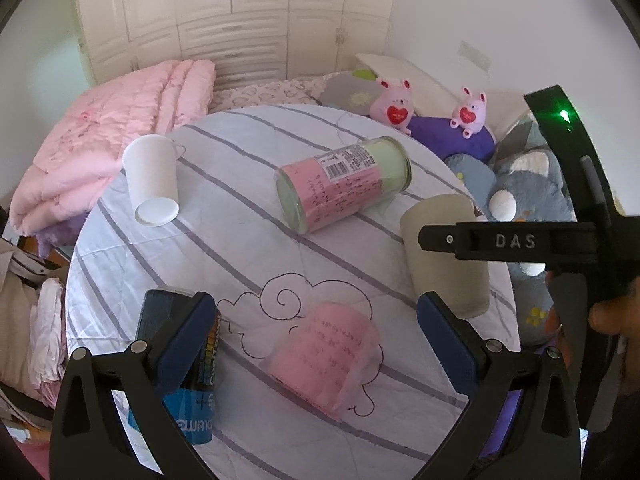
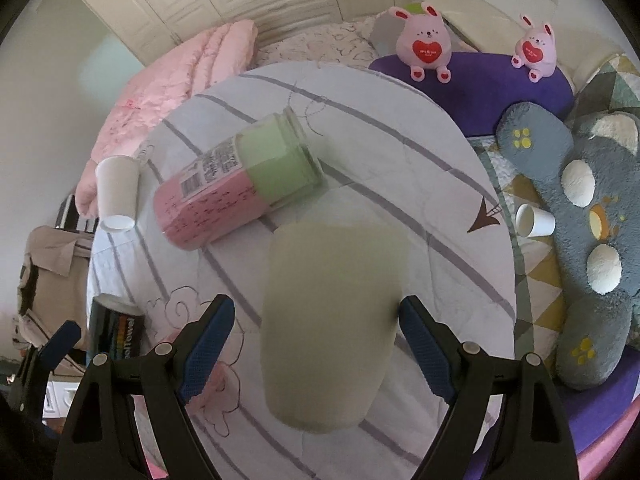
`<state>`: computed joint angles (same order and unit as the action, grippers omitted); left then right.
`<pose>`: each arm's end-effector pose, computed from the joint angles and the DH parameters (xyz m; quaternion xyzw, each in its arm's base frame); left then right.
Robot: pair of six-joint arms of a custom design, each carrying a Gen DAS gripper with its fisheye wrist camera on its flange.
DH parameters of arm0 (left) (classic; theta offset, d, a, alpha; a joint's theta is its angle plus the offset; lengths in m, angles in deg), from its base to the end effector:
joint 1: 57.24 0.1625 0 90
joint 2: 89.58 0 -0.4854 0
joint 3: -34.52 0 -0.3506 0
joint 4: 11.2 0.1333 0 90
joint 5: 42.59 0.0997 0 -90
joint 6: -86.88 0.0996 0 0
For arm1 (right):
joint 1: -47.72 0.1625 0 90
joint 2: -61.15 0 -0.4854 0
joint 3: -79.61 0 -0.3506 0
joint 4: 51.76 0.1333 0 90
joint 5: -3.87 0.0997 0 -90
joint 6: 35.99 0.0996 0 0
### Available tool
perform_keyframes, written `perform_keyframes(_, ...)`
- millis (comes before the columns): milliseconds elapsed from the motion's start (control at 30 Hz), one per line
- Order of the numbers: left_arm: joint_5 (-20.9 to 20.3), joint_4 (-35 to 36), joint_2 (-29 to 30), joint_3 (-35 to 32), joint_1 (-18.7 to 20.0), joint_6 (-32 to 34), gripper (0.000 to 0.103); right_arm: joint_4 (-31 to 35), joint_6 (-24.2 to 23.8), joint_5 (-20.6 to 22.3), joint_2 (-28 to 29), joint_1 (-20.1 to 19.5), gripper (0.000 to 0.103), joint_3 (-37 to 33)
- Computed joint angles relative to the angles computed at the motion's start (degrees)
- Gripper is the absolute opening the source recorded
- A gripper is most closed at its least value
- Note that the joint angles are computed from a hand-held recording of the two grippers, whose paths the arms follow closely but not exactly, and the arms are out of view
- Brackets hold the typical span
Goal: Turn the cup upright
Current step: 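Rotate the right gripper to turn the green cup opening upward, then lower the upright green cup onto the tablecloth with the right gripper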
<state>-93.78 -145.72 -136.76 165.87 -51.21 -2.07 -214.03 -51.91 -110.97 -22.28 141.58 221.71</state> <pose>-0.3700 -0.2359 0.0464 0.0740 0.8914 -0.2922 0.3386 0.1152 -0.3490 0.2808 0.1415 -0.9597 0.0926 0.2245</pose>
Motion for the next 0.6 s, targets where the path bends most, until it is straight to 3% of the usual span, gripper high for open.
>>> perform_keyframes(133,-0.1,-0.4,0.2,-0.2,0.7,1.2,0.102,1.6,0.6,-1.9,2.4,-0.3,0.085,-1.5)
perform_keyframes(433,-0.4,-0.1,0.7,-0.8,1.3,2.3,0.102,6.9,0.2,-2.0,6.6,-3.0,0.085,-4.8)
perform_keyframes(600,-1.2,-0.5,1.2,-1.3,1.6,3.2,0.102,3.6,-4.9,0.0,6.8,-4.2,0.084,-4.0)
